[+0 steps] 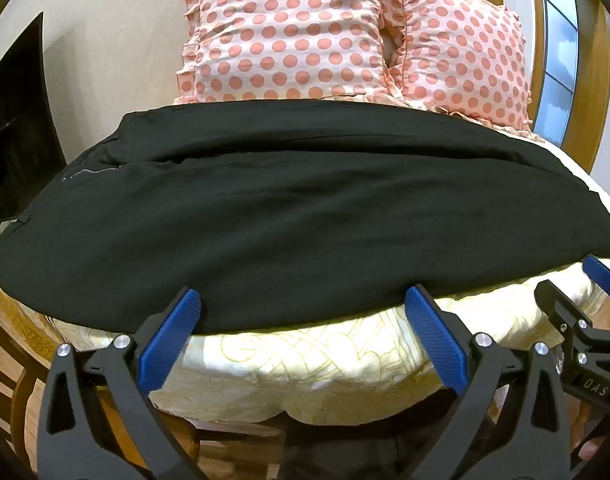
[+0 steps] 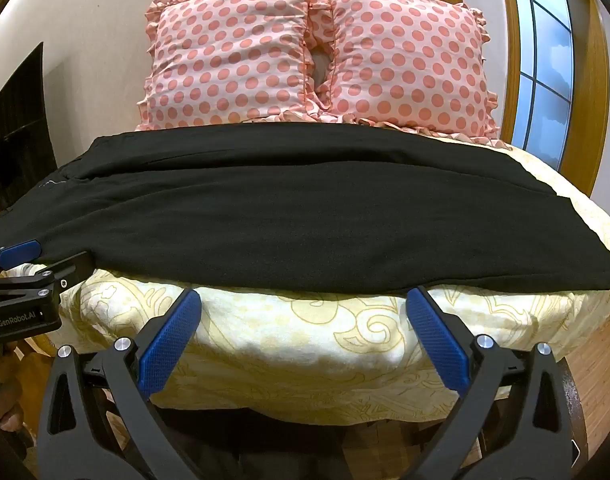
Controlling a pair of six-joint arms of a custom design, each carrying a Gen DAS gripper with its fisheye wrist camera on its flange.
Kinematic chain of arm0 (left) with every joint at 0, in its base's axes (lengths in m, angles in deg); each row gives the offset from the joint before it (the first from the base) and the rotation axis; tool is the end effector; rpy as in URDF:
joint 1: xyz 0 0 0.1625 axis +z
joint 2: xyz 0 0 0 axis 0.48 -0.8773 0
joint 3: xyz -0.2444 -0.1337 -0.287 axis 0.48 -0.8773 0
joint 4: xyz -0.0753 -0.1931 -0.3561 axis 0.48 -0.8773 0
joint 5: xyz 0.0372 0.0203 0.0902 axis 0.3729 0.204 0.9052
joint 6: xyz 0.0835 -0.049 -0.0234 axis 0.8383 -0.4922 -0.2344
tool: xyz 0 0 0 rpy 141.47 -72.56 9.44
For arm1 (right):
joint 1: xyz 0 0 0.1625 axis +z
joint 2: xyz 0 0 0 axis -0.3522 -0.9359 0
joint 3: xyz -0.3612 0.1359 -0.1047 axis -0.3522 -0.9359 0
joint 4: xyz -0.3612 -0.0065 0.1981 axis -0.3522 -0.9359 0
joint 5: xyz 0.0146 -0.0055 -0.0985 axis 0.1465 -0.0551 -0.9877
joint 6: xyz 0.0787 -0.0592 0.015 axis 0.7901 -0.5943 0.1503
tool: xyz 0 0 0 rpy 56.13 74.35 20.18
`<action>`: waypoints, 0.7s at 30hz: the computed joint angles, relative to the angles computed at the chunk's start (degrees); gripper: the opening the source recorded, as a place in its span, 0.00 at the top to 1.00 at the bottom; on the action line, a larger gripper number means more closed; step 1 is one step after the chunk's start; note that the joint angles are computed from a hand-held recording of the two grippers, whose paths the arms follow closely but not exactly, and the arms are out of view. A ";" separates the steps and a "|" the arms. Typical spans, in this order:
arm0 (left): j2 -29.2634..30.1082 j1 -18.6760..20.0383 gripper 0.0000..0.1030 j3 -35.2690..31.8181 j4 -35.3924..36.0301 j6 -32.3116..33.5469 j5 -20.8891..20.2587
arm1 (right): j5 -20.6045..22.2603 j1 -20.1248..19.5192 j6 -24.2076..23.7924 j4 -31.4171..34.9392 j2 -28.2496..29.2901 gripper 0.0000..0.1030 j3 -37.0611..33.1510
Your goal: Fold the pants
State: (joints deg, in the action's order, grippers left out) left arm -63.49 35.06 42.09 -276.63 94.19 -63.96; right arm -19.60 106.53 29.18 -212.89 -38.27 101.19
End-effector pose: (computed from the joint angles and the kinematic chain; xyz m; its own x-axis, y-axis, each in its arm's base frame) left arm -0.1392 -0.7776 0.0596 -0.6696 -0.2471 -0.7004 0.4471 0.6189 -0.6457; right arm 0.0673 -0.8440 0.1254 -0.6691 -0.4075 0.6215 -0.7341 0.4925 -0.4674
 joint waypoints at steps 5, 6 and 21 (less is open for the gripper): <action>0.10 0.00 0.02 -0.11 -0.28 0.27 0.02 | -0.02 0.00 -0.09 -0.09 0.04 0.01 0.00; 0.08 0.00 0.02 -0.10 -0.19 0.20 0.00 | -0.03 0.00 -0.09 -0.10 0.06 0.01 0.01; 0.15 0.00 0.02 -0.15 -0.49 0.45 -0.01 | -0.02 0.03 -0.05 -0.21 0.12 0.01 0.03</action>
State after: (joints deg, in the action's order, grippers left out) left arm -63.34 35.06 41.94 -277.13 94.64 -63.97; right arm -19.61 106.56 29.13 -213.10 -38.15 101.22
